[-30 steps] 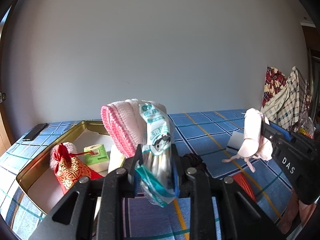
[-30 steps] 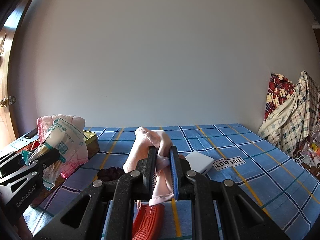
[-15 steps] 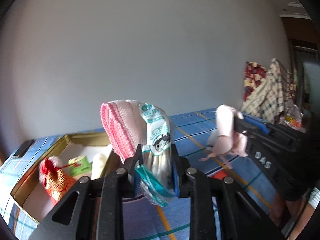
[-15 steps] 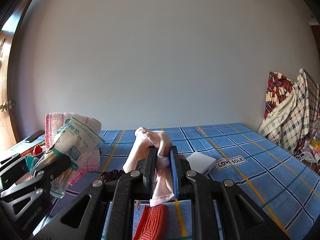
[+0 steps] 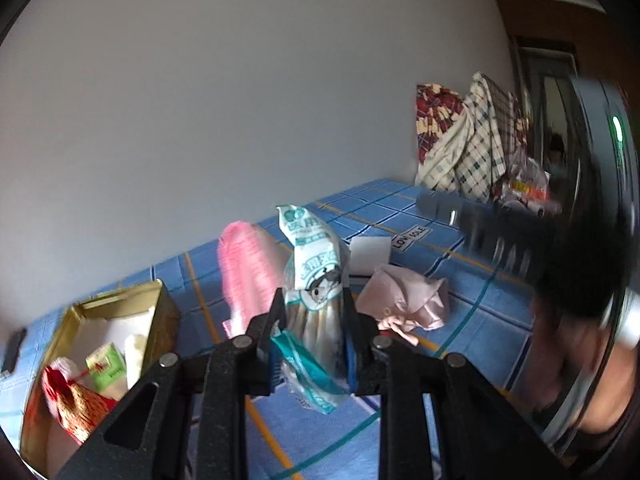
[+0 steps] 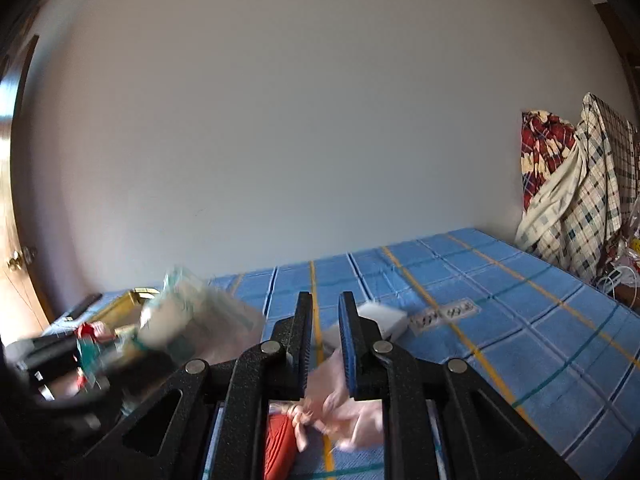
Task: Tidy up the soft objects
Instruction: 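Lower the cotton swab pack into the tin and open the left gripper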
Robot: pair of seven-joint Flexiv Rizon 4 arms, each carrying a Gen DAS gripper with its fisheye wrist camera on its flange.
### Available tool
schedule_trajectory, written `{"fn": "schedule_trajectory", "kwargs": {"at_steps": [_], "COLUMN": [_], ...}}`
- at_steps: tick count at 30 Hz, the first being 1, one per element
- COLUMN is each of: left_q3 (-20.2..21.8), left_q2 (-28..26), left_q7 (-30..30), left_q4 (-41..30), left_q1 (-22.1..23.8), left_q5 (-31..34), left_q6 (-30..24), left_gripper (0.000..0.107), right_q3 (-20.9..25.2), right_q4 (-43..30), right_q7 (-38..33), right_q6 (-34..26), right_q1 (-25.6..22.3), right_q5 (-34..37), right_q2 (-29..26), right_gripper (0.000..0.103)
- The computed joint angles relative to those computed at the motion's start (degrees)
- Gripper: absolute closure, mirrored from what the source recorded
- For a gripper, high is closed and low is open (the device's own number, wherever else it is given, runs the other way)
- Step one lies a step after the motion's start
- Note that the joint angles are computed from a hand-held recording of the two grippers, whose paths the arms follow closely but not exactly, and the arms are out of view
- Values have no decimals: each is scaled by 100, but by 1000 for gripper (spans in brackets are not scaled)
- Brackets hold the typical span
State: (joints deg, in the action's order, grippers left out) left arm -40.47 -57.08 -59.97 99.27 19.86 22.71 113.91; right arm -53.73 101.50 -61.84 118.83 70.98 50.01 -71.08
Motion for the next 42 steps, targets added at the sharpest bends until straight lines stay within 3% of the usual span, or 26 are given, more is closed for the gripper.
{"fn": "schedule_trajectory", "kwargs": {"at_steps": [2, 6, 13, 17, 18, 19, 21, 24, 26, 29, 31, 32, 33, 35, 36, 42], "left_q3": [-347, -516, -118, 187, 271, 339, 459, 606, 693, 826, 986, 1101, 1198, 1322, 1365, 1555], "left_q2": [-85, 7, 330, 475, 510, 544, 606, 680, 721, 757, 804, 839, 863, 883, 888, 878], "left_q7": [9, -137, -537, -796, -869, -953, -1116, -1348, -1497, -1666, -1721, -1720, -1708, -1685, -1671, -1546], "left_q4": [47, 161, 230, 257, 242, 243, 248, 264, 238, 170, 120, 85, 28, -60, -95, -292], "left_q1": [294, 495, 508, 522, 507, 528, 551, 627, 672, 706, 650, 594, 547, 473, 443, 357], "left_q5": [171, 220, 246, 295, 308, 331, 393, 525, 588, 609, 523, 446, 359, 157, 53, -644], "left_q6": [-45, 182, 379, 586, 606, 628, 675, 740, 733, 684, 629, 577, 491, 347, 290, -127], "left_gripper": [85, 85, 85, 85, 85, 85, 85, 85, 85, 85, 85, 85, 85, 85, 85, 85], "right_q3": [-16, 283, 1209, 1644, 1706, 1851, 2091, 2786, 2908, 3120, 2862, 2766, 2857, 2845, 2725, 2150], "right_q4": [67, -22, -51, -211, -315, -397, -661, -1030, -1253, -1462, -1511, -1489, -1497, -1452, -1380, -979], "right_q7": [-76, -352, -717, -951, -960, -918, -735, -526, -366, -82, 42, 125, 166, 263, 300, 648], "right_q6": [142, 229, 350, -15, -274, -430, -810, -1012, -1487, -1651, -1860, -1913, -1924, -1854, -1804, -1046], "right_q1": [-28, -266, -858, -1250, -1353, -1507, -1825, -2555, -2774, -3058, -2911, -2848, -2920, -2914, -2805, -2340], "right_q5": [-22, -151, -535, -1009, -1223, -1484, -1906, -2562, -2924, -3443, -3431, -3474, -3603, -3757, -3834, -3876], "right_q2": [80, 305, 855, 1194, 1251, 1318, 1374, 1482, 1471, 1382, 1300, 1278, 1294, 1285, 1275, 1266], "right_gripper": [88, 88, 88, 87, 79, 60, 36, 30, 26, 27, 31, 38, 58, 70, 82, 86]}}
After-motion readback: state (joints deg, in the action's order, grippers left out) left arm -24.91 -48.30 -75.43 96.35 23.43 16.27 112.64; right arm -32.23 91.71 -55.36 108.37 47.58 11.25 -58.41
